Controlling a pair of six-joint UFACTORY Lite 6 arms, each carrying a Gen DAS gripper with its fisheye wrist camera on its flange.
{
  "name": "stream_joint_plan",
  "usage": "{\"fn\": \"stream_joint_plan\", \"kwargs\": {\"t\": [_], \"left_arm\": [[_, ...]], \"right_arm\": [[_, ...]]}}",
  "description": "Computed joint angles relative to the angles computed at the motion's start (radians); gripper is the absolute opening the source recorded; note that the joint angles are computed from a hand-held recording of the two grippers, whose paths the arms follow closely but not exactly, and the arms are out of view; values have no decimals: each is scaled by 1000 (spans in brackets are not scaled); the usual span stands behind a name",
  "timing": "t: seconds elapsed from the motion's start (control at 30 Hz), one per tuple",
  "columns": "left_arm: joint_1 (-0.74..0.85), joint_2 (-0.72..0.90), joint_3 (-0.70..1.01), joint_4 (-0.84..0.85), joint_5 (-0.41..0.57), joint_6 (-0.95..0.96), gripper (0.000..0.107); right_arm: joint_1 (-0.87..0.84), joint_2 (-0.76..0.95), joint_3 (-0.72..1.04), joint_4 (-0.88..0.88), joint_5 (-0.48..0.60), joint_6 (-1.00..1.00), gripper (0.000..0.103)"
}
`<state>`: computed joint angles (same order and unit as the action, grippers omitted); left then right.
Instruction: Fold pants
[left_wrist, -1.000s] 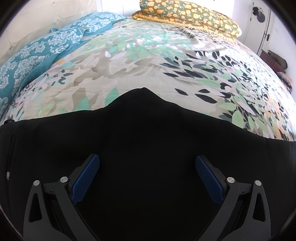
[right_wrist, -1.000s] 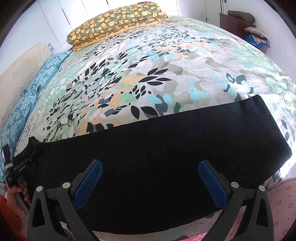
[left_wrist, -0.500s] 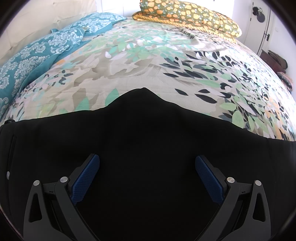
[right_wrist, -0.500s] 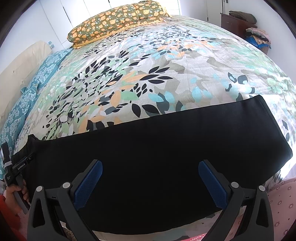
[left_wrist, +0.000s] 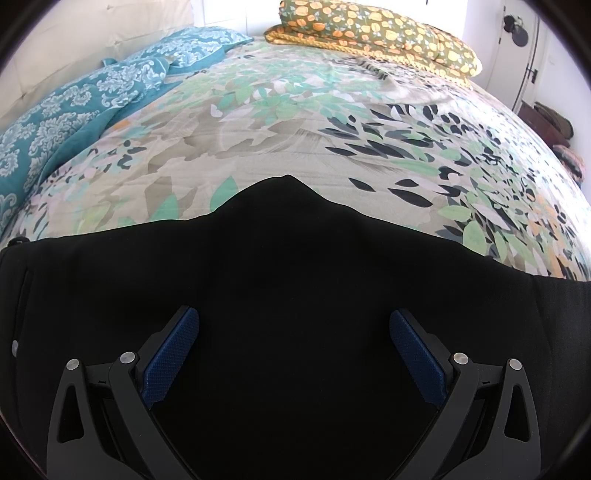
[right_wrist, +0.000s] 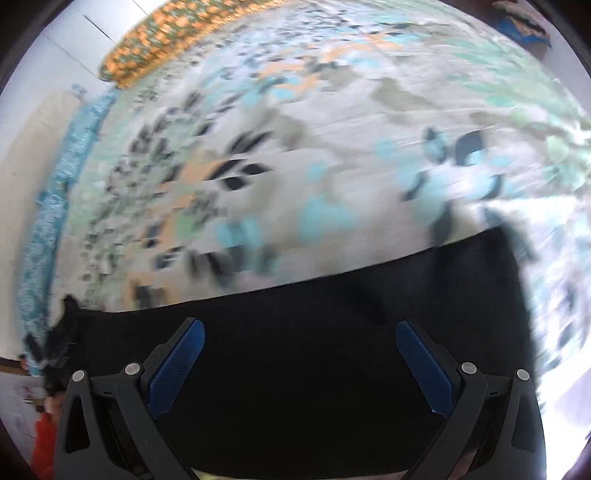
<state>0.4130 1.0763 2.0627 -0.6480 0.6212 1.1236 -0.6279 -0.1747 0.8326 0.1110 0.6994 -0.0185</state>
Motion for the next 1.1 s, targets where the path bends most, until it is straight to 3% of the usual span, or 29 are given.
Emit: {"fn": "stream_joint_plan", "kwargs": {"t": [0.07, 0.2, 0.37, 0.43, 0.67, 0.7, 0.73, 0.83, 1.0, 1.1], "left_arm": [[1, -4, -13, -11, -7, 12, 103], [-1, -4, -19, -23, -18, 23, 103], [-2, -4, -25, -31, -26, 31, 103], [-3, -4, -25, -30, -27, 30, 103], [-3, -6, -32, -30, -36, 32, 103], [-4, -7, -33, -31, -39, 32, 103], [-5, -4, -30, -30, -39, 32, 103], [-5, -6, -36, -35, -47, 38, 103], [-6, -1, -24, -17, -39, 18, 103], [-27, 6, 39, 170, 11, -157, 103]], "right_arm": [[-102, 4, 42, -14, 14, -67, 103], [-341, 22, 135, 119, 91, -333, 103], [-601, 128, 210, 354, 284, -749, 101], [-634, 170, 211, 380, 335, -827, 86], [-602, 293, 231, 317, 355, -854, 71], [-607, 306, 239, 333, 374, -872, 65], [-608, 314, 239, 337, 387, -883, 48], [-594, 335, 243, 335, 414, -859, 16], [-586, 238, 197, 421, 474, -856, 12], [-615, 107, 122, 564, 602, -896, 12]]}}
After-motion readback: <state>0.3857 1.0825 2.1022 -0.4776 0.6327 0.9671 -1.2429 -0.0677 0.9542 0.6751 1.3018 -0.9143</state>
